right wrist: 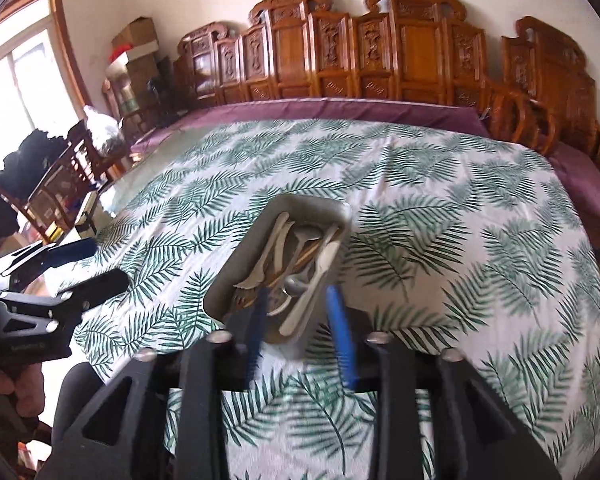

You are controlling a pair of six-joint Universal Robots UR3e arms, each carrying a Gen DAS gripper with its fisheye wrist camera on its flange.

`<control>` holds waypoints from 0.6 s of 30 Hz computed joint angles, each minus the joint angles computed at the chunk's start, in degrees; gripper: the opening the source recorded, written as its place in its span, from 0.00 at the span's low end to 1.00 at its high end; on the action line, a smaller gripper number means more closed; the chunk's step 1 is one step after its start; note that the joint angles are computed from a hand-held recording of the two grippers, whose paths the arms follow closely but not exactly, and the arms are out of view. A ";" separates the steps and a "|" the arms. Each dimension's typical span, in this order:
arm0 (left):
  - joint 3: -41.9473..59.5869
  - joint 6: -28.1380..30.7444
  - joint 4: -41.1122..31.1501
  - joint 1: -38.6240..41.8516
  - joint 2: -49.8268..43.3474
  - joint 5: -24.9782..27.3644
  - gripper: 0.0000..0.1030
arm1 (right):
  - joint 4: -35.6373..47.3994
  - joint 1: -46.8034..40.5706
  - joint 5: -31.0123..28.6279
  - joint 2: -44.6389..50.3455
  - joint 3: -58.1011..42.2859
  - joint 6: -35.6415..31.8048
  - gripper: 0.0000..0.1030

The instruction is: Organize utensils

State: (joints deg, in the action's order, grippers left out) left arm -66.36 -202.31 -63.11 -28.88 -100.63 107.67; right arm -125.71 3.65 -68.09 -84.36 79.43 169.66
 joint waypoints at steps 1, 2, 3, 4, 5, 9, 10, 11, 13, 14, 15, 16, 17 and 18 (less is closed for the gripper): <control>0.26 -0.40 -0.15 -0.82 -0.04 0.73 0.89 | -0.47 -0.76 0.15 -1.90 1.97 -0.02 0.46; 0.72 -0.94 -0.56 -1.79 -0.22 1.74 0.91 | -0.62 -1.67 0.51 -3.86 3.86 -0.16 0.52; 1.38 -1.44 -1.10 -2.58 -0.48 2.39 0.92 | -1.03 -2.32 0.37 -5.62 5.59 -0.16 0.56; 1.63 -1.89 -1.39 -3.35 -0.54 2.79 0.92 | -1.56 -2.70 -0.18 -7.21 7.07 0.04 0.68; 1.81 -2.43 -1.69 -4.25 -0.54 3.32 0.92 | -2.15 -3.45 -0.44 -9.17 8.93 0.03 0.79; 4.01 -5.09 -3.99 -7.54 -1.57 5.91 0.92 | -1.83 -7.21 1.01 -16.16 14.67 -1.15 0.96; 4.29 -5.74 -4.55 -8.30 -1.66 6.45 0.92 | -1.20 -8.19 1.44 -17.94 15.85 -1.71 0.97; 4.86 -6.27 -5.22 -8.84 -1.93 6.70 0.92 | -0.39 -9.20 1.66 -19.76 16.95 -2.25 0.97; 5.43 -7.38 -5.94 -10.05 -2.11 7.18 0.92 | 0.90 -10.86 2.18 -22.78 18.78 -3.07 0.97; 5.69 -7.84 -6.06 -10.71 -2.26 7.65 0.92 | 1.60 -12.10 2.84 -24.58 19.84 -3.75 0.97; 6.07 -8.10 -6.14 -11.43 -2.42 8.05 0.92 | 2.52 -13.31 3.51 -26.26 20.66 -4.47 0.97; 6.44 -8.30 -6.26 -11.95 -2.49 8.28 0.92 | 3.00 -13.89 3.78 -27.23 21.12 -4.72 0.97; 6.82 -8.64 -6.25 -12.70 -2.56 8.72 0.92 | 4.28 -15.44 4.75 -29.16 21.91 -5.53 0.97; 7.09 -8.90 -6.23 -13.32 -2.59 9.12 0.92 | 5.17 -16.49 5.44 -30.51 22.36 -6.03 0.97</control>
State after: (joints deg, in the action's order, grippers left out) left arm -59.27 -211.21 -69.34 -42.21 -103.21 116.79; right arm -120.53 -12.84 -62.64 -114.87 101.80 163.63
